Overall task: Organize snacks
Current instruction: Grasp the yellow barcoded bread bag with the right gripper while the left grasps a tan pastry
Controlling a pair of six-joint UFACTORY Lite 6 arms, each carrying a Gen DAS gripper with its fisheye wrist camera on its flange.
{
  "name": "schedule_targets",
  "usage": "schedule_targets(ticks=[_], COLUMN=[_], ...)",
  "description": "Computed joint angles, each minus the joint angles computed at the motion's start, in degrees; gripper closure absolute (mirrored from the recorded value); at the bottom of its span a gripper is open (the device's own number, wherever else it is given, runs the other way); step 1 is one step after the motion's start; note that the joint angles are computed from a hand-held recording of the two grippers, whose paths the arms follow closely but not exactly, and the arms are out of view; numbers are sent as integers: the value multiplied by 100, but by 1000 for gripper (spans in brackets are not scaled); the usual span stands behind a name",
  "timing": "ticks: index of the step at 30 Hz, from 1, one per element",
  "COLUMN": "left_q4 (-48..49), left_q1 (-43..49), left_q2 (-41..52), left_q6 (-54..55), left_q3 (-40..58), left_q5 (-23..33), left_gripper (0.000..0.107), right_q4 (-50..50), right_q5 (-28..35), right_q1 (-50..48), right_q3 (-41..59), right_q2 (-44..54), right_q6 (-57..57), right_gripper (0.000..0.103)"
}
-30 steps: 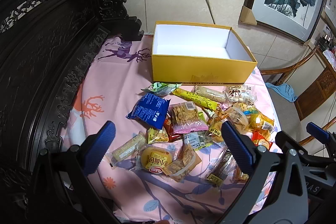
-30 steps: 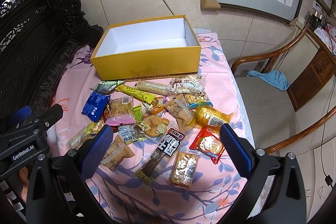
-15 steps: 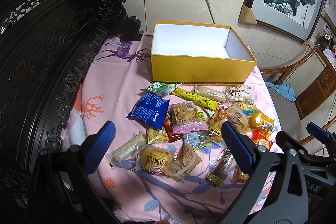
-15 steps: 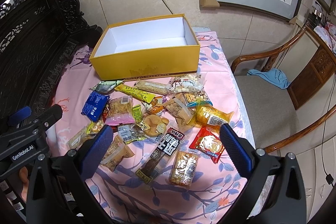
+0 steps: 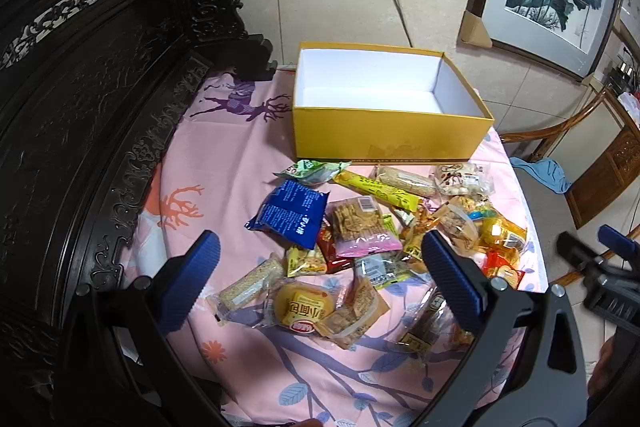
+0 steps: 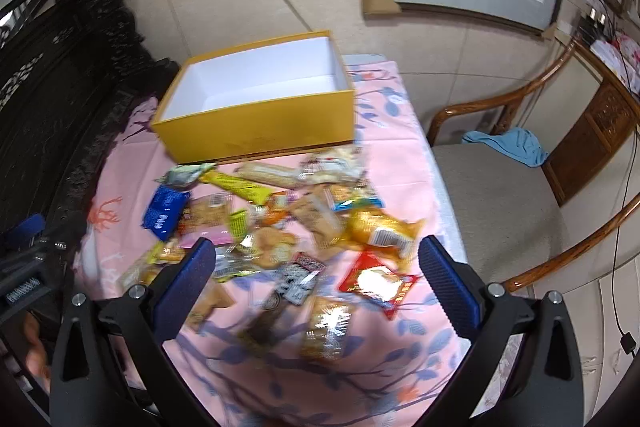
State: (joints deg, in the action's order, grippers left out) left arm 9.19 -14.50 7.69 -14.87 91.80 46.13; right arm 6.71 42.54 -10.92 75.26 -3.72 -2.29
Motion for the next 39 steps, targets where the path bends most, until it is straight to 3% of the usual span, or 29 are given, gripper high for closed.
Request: schedule_targets(ticks=[5,8,12,15,18,22,24,25,26,28,39], left_q4=[265,651,472,566,612,797,976,1098,1161,1224,965], left_q1=[14,-109,-229,-396,-499,-520,-514,-490,-463,-347,-596], left_q2=[34,145,359,490,589,610,551,520,495,498,891], left_q6=[-205,-452,-294,-409,-525,-739,-872,-947,-987,-1009,-573], left_q3=[-392,-828,-1227,-1469,-1726,-1959,-2072,-2134,-2175,-2227,-2095], left_q5=[-288,-609,-822,-965,-1160,-1158,-1142,-1117,-1103,-1074,-1232], left_gripper=[6,6,6,6,6,6,6,6,6,6,6], right_q4=[462,785,941,1278,1404,1091,1391,1623,1713,1515,2598], right_q5=[-269,-566,-1092,-1434,-874,-524,-18,-14,-250,-711,-1236], right_q1=[-931,-1100,-1085,-983,-882,-829,-975,-1044,-1051,-952,-870], right_q3=[-485,-899,-1000,-382,995,2153,2777,2746,2515,2073,-887], right_q2=[46,171,761,1760,3182,4384,4968,5041,4875,4612,2544], right_q6=[-1047,-1669,-1909,-2847,-3741,-4107,-4346,-4526,-4668,-4499,-4507], right_gripper=[1,1,1,1,1,1,12,33,48,58,61])
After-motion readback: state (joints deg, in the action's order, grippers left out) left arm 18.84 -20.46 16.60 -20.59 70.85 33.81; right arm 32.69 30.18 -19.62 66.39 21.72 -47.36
